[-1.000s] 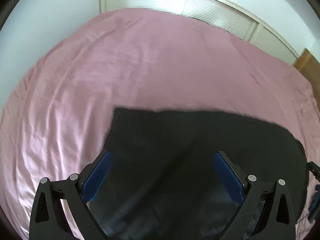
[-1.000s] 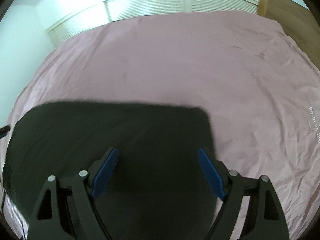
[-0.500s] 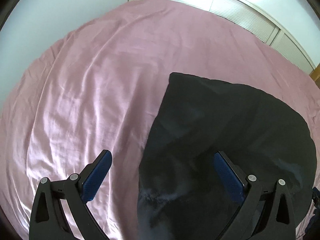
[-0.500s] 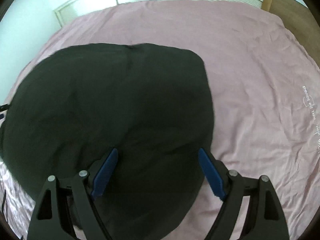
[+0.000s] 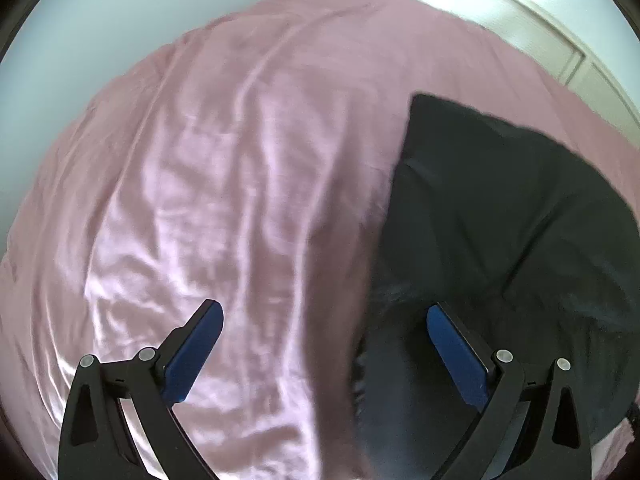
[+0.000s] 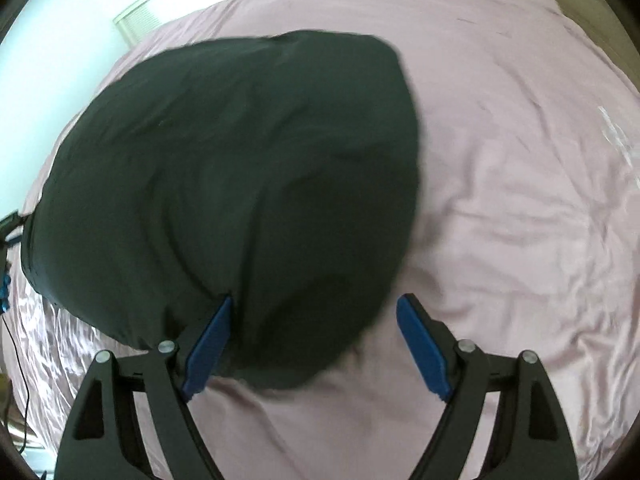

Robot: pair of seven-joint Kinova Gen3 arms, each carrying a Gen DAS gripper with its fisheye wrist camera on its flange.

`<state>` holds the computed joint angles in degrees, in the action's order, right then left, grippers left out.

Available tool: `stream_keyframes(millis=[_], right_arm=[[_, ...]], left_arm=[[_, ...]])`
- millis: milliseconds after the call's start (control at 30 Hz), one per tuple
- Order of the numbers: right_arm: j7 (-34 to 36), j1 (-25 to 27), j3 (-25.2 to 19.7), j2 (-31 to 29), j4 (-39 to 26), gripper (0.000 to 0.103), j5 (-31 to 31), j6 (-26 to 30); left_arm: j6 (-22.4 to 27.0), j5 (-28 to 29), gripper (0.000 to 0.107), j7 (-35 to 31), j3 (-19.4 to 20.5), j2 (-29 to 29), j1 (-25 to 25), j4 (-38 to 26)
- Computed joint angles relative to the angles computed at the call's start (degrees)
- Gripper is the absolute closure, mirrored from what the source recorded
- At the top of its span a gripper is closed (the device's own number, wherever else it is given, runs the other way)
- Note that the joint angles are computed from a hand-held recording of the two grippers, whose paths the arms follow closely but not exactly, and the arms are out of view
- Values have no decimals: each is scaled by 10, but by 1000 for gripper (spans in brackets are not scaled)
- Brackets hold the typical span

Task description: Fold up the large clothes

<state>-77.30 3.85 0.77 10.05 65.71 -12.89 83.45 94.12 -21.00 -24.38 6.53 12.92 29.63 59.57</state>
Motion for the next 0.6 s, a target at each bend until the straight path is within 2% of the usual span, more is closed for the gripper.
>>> stream_keyframes(millis=[167, 200, 267, 367, 500, 600], right_arm=[[17, 46, 18, 4, -21, 17, -42, 9], [19, 60, 22, 9, -27, 13, -61, 14], [9, 84, 24, 28, -49, 12, -98, 29], [-13, 102, 21, 60, -89, 12, -106, 49], [-43, 135, 3, 103, -118, 11, -153, 67], [-49, 157, -12, 119, -114, 11, -188, 61]], left_arm=[[-87, 66, 7, 36, 0, -82, -44, 99], [-96, 75, 6, 41, 3, -91, -54, 112], [-122, 99, 6, 43, 5, -107, -78, 142], [-139, 112, 6, 55, 16, -116, -95, 163], [-192, 154, 6, 27, 23, -127, -125, 194], [-262, 215, 6, -28, 5, -137, -148, 227]])
